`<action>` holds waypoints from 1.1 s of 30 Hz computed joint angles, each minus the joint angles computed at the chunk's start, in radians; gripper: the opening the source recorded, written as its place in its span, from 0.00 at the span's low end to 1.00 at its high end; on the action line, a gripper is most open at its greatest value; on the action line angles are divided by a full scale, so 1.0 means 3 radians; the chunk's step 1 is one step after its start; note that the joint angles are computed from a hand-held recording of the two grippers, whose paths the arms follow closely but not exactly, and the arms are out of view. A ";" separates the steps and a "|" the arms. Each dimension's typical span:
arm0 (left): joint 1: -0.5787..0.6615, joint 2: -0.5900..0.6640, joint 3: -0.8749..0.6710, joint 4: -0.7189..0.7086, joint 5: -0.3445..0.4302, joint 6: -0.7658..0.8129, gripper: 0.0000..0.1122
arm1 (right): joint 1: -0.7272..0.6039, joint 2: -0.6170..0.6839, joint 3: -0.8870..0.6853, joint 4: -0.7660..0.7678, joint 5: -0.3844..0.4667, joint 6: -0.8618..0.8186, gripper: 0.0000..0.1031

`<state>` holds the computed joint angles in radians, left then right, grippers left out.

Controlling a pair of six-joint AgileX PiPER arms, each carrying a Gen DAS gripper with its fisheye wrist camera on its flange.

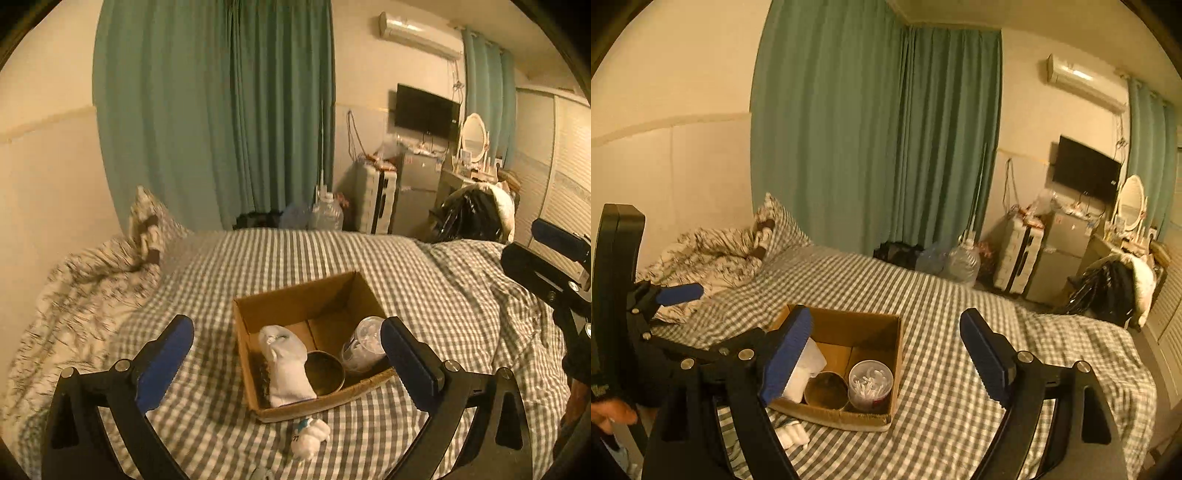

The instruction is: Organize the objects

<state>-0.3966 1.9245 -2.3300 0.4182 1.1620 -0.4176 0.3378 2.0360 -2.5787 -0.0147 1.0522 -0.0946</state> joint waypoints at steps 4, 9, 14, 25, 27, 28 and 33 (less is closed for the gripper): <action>-0.0151 -0.0434 0.0435 0.0220 -0.0078 -0.0074 0.92 | 0.0050 -0.0766 0.0990 -0.0134 -0.0354 0.0070 0.87; -0.0287 -0.0943 0.1145 0.0373 -0.0218 -0.0290 0.92 | 0.0075 -0.1287 0.1581 -0.0203 -0.0396 0.0095 0.91; -0.0414 -0.1450 0.2184 0.0709 -0.0511 -0.0918 0.92 | 0.0125 -0.1796 0.2446 -0.0411 -0.0689 0.0307 0.93; -0.0506 -0.1425 0.3864 0.1345 -0.0906 -0.2207 0.92 | 0.0233 -0.1723 0.4278 -0.0633 -0.1639 0.0942 0.94; -0.0466 -0.1269 0.3940 0.1361 -0.0967 -0.2234 0.92 | 0.0235 -0.1570 0.4392 -0.0587 -0.1665 0.0920 0.94; -0.0438 -0.1191 0.3971 0.1350 -0.1021 -0.2237 0.91 | 0.0226 -0.1509 0.4420 -0.0538 -0.1688 0.0860 0.94; -0.0244 -0.0974 0.4023 0.0993 -0.1453 -0.2065 0.73 | 0.0196 -0.1457 0.4594 -0.0443 -0.1832 0.0759 0.94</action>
<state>-0.4697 1.6324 -1.1230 0.7161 0.7260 -1.0372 0.3967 1.5991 -1.2005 -0.1475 0.5025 0.1332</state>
